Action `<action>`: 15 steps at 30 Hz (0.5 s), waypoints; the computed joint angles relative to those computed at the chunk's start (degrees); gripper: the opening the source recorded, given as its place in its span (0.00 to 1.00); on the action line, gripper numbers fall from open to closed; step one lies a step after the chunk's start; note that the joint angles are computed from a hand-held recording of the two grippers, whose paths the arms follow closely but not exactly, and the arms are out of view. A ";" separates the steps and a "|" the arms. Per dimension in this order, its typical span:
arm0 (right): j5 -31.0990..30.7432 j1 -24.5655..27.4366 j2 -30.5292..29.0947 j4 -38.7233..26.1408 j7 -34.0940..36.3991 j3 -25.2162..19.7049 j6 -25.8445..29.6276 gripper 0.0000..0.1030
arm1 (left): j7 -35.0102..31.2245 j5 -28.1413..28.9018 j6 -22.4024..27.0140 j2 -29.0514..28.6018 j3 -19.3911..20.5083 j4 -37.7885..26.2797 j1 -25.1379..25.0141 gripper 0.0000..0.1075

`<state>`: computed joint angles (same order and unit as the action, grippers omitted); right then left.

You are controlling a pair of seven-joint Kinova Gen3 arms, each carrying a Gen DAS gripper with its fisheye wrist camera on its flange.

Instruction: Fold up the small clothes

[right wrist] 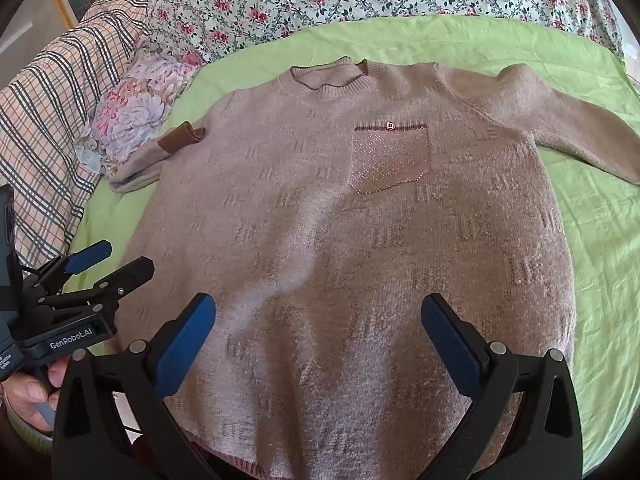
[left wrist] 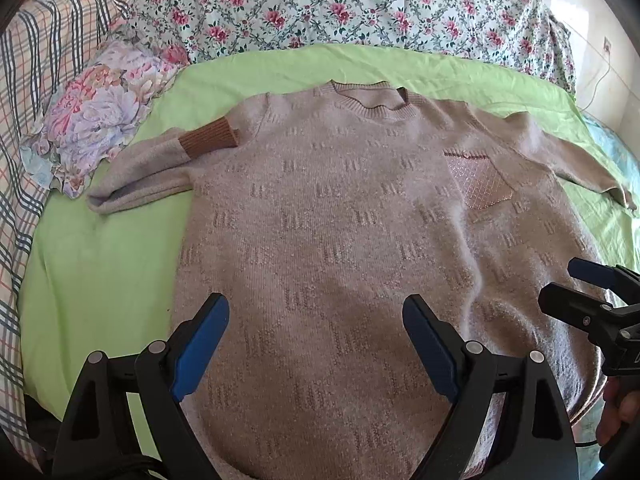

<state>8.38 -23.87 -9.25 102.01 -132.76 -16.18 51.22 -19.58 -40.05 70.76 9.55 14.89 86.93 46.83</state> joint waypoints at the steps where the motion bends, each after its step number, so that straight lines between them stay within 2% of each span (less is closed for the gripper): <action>1: 0.49 -0.37 -0.26 0.49 0.25 0.58 -0.98 1.00 | -0.25 0.14 0.13 0.09 0.00 -0.24 -0.07 0.83; 11: -1.12 0.91 -0.62 1.26 2.04 0.89 -3.36 1.00 | -2.86 2.58 0.17 0.89 -0.77 -1.94 -0.99 0.83; 15: -1.12 1.67 -0.86 2.01 1.95 1.23 -4.03 1.00 | -3.10 4.82 -3.95 -0.70 -1.05 -0.03 -2.59 0.83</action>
